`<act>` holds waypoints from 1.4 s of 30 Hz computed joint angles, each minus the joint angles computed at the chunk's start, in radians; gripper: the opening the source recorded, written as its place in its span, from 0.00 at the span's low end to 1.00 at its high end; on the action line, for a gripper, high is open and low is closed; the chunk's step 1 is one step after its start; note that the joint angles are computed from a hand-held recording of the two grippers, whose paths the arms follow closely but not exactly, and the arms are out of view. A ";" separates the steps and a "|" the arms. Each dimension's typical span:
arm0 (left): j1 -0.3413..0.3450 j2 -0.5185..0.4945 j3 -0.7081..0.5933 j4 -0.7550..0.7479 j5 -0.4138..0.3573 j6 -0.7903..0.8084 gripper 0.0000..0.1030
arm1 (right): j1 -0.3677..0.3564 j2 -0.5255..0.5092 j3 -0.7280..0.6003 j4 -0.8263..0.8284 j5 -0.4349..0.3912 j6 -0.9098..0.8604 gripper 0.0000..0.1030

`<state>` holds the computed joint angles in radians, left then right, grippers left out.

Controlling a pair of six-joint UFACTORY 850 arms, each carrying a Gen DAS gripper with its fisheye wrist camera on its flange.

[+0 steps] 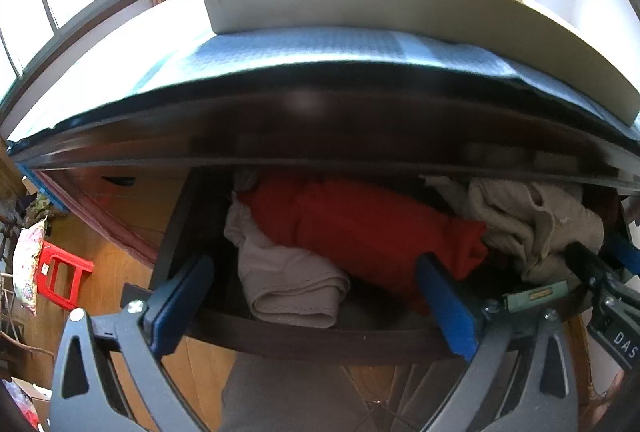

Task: Take underwear out of drawer
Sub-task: 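Position both open tools over the clothes inside the drawer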

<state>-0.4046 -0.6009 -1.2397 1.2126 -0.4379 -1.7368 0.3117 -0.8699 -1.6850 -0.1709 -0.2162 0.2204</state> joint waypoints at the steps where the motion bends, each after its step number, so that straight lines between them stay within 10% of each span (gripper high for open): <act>1: 0.001 0.002 0.004 0.013 0.002 -0.012 0.99 | 0.000 -0.001 -0.002 -0.004 0.000 0.004 0.76; 42: -0.030 0.050 0.088 0.028 0.018 -0.060 0.99 | -0.008 -0.035 -0.048 0.154 -0.007 -0.175 0.78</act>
